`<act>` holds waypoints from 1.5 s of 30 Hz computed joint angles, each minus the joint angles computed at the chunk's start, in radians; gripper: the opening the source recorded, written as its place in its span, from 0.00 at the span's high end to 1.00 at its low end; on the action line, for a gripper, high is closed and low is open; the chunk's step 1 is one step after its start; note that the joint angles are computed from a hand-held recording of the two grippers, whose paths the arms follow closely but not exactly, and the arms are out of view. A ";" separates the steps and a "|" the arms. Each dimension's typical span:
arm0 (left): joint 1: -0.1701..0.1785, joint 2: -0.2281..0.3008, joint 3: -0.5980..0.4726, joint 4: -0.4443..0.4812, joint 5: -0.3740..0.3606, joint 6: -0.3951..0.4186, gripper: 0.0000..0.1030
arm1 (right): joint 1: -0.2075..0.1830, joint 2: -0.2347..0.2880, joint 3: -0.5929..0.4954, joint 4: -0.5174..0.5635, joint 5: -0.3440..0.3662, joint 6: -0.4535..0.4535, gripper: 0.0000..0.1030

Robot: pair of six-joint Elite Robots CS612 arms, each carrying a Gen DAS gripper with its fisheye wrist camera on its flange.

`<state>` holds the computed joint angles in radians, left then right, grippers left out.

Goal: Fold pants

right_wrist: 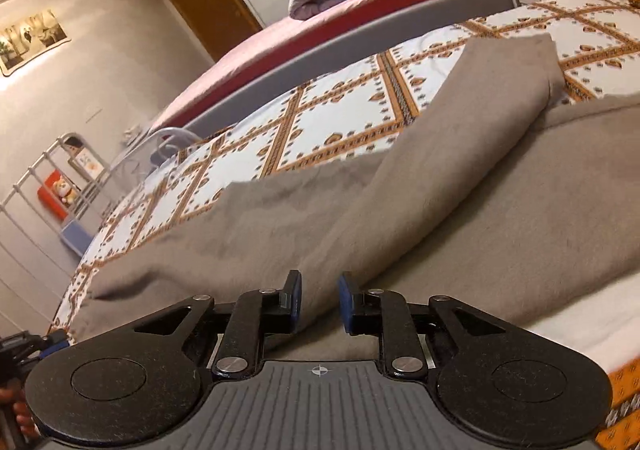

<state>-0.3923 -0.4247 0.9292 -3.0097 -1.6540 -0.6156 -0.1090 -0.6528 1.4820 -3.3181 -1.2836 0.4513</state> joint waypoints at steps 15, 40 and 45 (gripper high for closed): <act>0.020 0.085 -0.115 0.113 -0.123 -0.101 1.00 | 0.067 0.051 -0.202 0.393 -0.200 -0.099 0.86; 0.030 0.078 -0.090 0.092 -0.165 -0.098 1.00 | 0.048 0.018 -0.141 0.303 -0.292 -0.149 0.95; 0.031 0.074 -0.085 0.097 -0.173 -0.084 1.00 | 0.029 -0.044 0.020 0.196 -0.269 0.029 0.95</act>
<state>-0.3613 -0.3508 0.8444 -2.9125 -1.8269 -0.6996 -0.0804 -0.6969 1.5015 -3.1218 -1.5530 0.4806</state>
